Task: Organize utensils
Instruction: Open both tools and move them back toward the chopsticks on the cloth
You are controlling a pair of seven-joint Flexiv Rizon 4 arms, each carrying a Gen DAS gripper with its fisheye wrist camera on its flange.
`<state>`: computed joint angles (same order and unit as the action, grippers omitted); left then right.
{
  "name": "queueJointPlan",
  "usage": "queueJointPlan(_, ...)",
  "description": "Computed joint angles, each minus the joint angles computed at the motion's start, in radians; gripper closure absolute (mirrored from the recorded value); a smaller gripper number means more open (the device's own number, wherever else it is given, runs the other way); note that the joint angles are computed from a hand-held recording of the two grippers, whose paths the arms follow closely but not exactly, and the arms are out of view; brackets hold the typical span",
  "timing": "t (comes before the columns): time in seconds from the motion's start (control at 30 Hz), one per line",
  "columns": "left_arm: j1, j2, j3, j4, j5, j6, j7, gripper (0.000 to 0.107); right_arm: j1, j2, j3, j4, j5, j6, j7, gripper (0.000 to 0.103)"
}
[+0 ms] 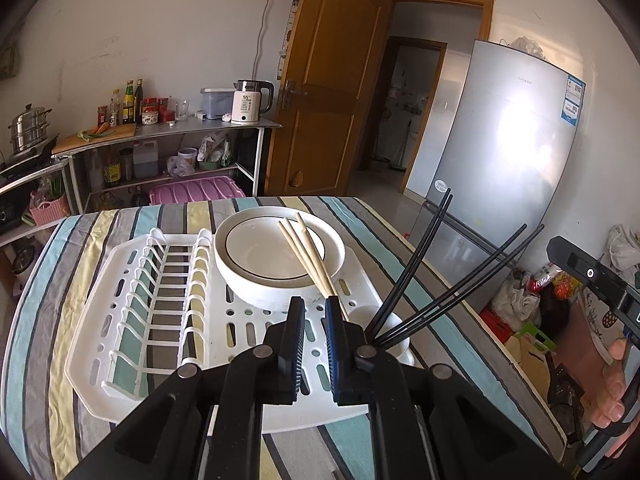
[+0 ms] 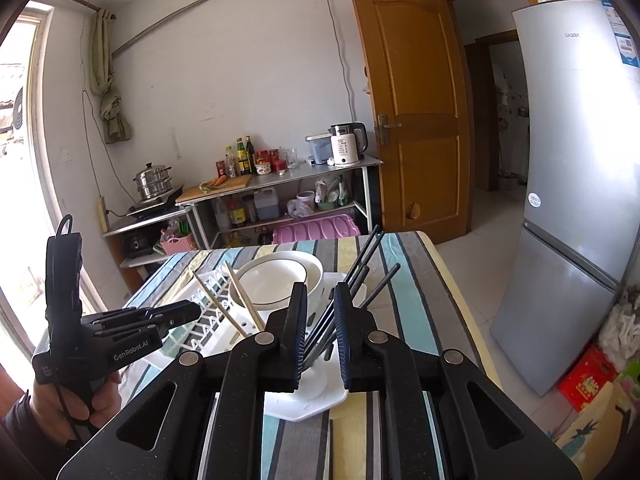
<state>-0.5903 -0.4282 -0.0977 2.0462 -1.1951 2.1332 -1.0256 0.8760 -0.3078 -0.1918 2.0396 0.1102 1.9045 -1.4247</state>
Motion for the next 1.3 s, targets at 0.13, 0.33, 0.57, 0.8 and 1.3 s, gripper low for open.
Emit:
queueJointPlan(0.13, -0.027, 0.027, -0.018, 0.075, -0.007, 0.056, -0.059, 0.097, 0.019, 0.025, 0.008, 0.062, 0.043, 0.046, -0.033, 0.089)
queueJointPlan(0.33, -0.076, 0.043, -0.069, 0.165, -0.078, 0.129, -0.092, 0.097, -0.027, 0.043, 0.106, 0.145, 0.097, 0.084, -0.083, 0.089)
queueJointPlan(0.57, -0.124, 0.035, -0.133, 0.225, -0.172, 0.149, -0.1, 0.097, -0.092, 0.047, 0.212, 0.229, 0.099, 0.087, -0.106, 0.089)
queueJointPlan(0.8, -0.144, 0.033, -0.181, 0.215, -0.295, 0.098, -0.032, 0.094, -0.091, 0.051, 0.207, 0.269, 0.065, 0.029, -0.091, 0.088)
queueJointPlan(1.3, -0.065, -0.022, -0.261, 0.106, -0.435, 0.059, 0.132, 0.091, -0.232, -0.046, 0.257, 0.211, -0.162, -0.047, 0.042, 0.088)
